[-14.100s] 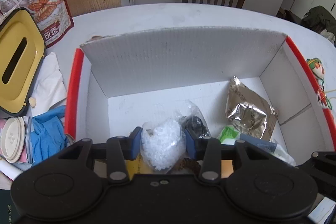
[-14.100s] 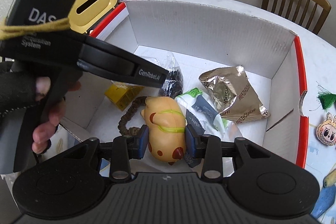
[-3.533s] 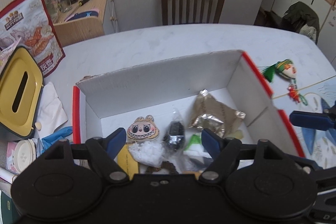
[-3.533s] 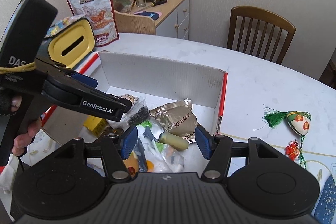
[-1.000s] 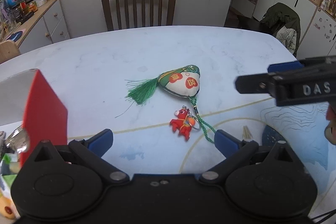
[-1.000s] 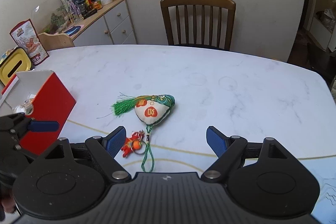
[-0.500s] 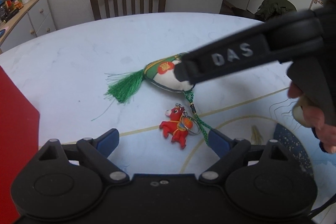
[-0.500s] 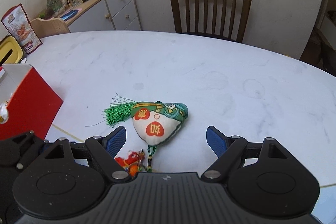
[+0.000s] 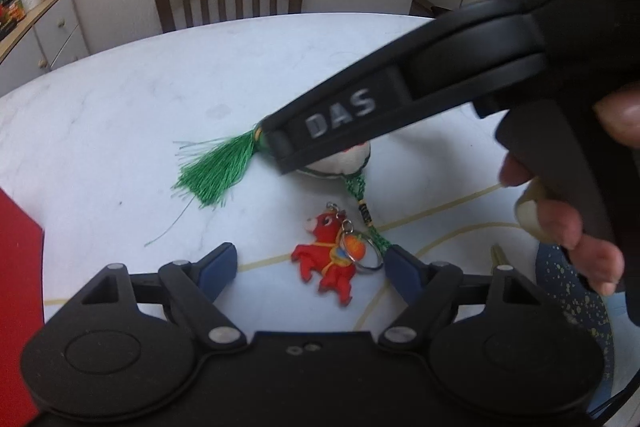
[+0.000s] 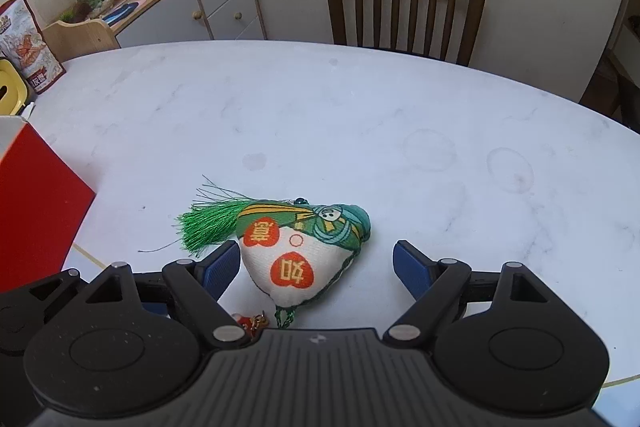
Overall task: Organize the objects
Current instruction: 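Close the right tool on the zongzi sachet while the left tool grasps the red horse keychain, then carry the sachet with the right tool while the left tool carries the horse keychain into the box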
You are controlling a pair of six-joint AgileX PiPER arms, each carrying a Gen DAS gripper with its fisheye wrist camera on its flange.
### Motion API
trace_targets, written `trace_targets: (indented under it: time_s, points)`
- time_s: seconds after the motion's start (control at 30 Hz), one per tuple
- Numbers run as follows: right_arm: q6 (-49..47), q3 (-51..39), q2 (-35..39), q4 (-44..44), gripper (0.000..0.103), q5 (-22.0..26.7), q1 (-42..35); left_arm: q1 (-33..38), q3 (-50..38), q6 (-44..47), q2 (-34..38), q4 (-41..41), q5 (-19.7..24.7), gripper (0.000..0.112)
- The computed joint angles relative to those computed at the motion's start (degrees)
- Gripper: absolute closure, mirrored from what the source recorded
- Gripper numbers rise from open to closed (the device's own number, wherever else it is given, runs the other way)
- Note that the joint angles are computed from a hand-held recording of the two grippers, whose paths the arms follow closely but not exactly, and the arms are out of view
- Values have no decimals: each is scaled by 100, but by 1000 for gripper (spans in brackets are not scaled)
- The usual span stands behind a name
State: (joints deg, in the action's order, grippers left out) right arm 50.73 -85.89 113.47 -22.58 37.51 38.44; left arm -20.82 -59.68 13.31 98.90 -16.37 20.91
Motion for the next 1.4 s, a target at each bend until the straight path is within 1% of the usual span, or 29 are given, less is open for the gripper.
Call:
trace_targets:
  time_s: [0.03, 0.07, 0.13, 0.17, 0.2, 0.23, 0.27, 0.37, 0.4, 0.5, 0.57, 0.63, 0.7, 0.8, 0.87, 0.97, 1.07, 1.2, 1.3, 1.4]
  points:
    - [2, -37, 42, -14, 19, 15, 1, -38, 21, -64, -10, 117, -62, 46]
    - [21, -49, 66, -48, 19, 8, 7, -73, 42, -120, -24, 223, -115, 50]
    - [0, -41, 85, -39, 19, -45, 9, -131, 76, -165, -56, 356, -179, 66]
    - [14, -47, 96, -54, 21, -60, 16, -131, 86, -18, -74, 238, -172, 69]
    - [45, -27, 92, -88, 26, -98, 28, -141, 94, 49, -97, 193, -157, 75]
    - [20, -28, 88, -56, 29, -121, 34, -174, 105, -57, -123, 324, -155, 75]
    - [-26, -34, 85, -7, 38, -140, 29, -195, 129, -87, -148, 375, -166, 75]
    - [20, -131, 113, -104, 43, -50, 88, -212, 213, -75, -217, 381, -212, 75]
    - [-4, -134, 113, -119, 44, -49, 105, -190, 258, 37, -258, 259, -233, 75]
    - [188, -20, 35, -268, 45, -111, 147, -138, 307, 197, -349, 33, -188, 75]
    - [357, 153, -93, -363, 45, -179, 163, -47, 369, 484, -431, -279, -138, 75]
    - [485, 394, -277, -419, 45, -296, 169, -21, 423, 402, -524, -245, -108, 75]
    - [676, 600, -458, -513, 45, -317, 204, 49, 488, 511, -650, -408, -35, 75]
    - [894, 1009, -827, -586, 45, -461, 253, 108, 579, 351, -888, -314, 88, 75]
    - [1027, 1247, -1063, -661, 45, -469, 341, 141, 619, 155, -1076, -141, 223, 75]
    - [1177, 1521, -1373, -784, 45, -411, 530, 296, 635, 254, -1320, -220, 437, 75]
    - [1444, 1741, -1659, -961, 45, -359, 746, 325, 682, -31, -1581, 112, 593, 75]
    - [1810, 1887, -1971, -1247, 45, -164, 1117, 387, 822, -257, -2086, 268, 954, 75]
    - [1945, 1873, -2172, -1356, 45, 68, 1380, 534, 874, -163, -2414, 207, 1215, 75]
    - [1994, 1767, -2344, -1408, 45, 351, 1637, 724, 843, -154, -2746, 222, 1578, 75]
